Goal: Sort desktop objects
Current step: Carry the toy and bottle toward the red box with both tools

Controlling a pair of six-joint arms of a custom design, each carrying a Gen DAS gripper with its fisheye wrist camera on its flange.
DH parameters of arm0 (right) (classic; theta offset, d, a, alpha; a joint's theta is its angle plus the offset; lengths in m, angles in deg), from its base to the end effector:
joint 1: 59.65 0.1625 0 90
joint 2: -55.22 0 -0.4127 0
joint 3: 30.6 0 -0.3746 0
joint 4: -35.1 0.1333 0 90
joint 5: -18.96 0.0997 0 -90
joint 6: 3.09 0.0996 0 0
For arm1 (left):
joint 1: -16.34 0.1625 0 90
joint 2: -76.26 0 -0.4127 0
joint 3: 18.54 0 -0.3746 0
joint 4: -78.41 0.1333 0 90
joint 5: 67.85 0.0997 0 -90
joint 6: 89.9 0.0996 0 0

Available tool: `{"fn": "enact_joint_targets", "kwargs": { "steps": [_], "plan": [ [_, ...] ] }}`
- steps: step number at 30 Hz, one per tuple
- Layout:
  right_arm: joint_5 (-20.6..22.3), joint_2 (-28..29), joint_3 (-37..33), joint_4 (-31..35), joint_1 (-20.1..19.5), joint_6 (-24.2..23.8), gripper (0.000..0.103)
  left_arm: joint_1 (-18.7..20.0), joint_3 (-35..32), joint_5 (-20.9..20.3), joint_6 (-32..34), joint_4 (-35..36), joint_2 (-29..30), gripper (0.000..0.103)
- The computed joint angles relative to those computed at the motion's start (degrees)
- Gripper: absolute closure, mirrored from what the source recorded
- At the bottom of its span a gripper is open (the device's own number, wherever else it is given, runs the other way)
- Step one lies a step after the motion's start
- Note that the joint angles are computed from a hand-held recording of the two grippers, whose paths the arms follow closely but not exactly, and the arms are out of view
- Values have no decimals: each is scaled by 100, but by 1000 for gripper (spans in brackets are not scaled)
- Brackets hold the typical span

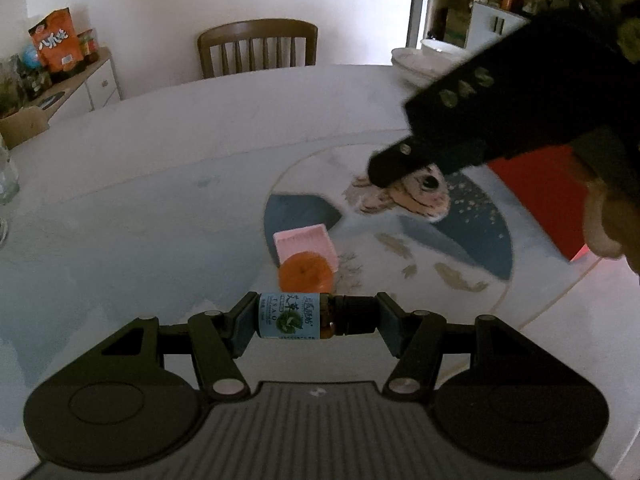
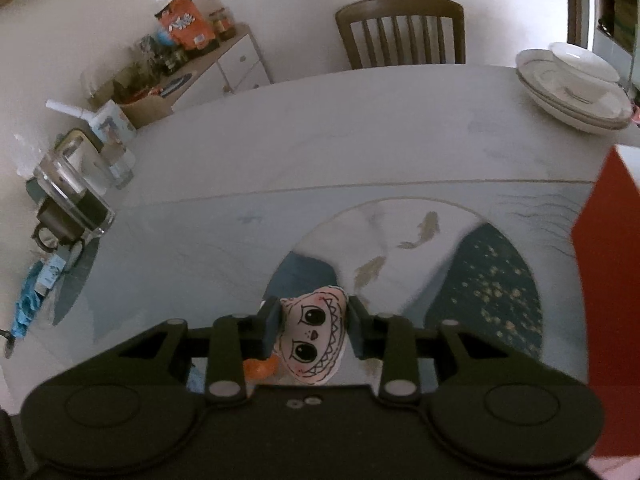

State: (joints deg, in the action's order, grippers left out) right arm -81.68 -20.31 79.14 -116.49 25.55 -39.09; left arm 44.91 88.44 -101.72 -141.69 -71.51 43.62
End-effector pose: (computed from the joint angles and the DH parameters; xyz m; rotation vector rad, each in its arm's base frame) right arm 0.0688 -0.5542 0.3104 0.6804 -2.6692 0.5394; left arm -0.3634 -0.4438 -0.0542 0.3431 2.2475 -0.8519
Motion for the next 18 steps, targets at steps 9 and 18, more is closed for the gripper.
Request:
{"fn": "enact_joint_targets", "kwargs": {
  "steps": [9,18],
  "plan": [
    [221,-671,95,479,-308,-28,69,-146,-382,-16,39,99,178,41],
    [576,-1221,-19,852,-721,-180,69,-273,-1023,13,119,295,565,41]
  ]
}}
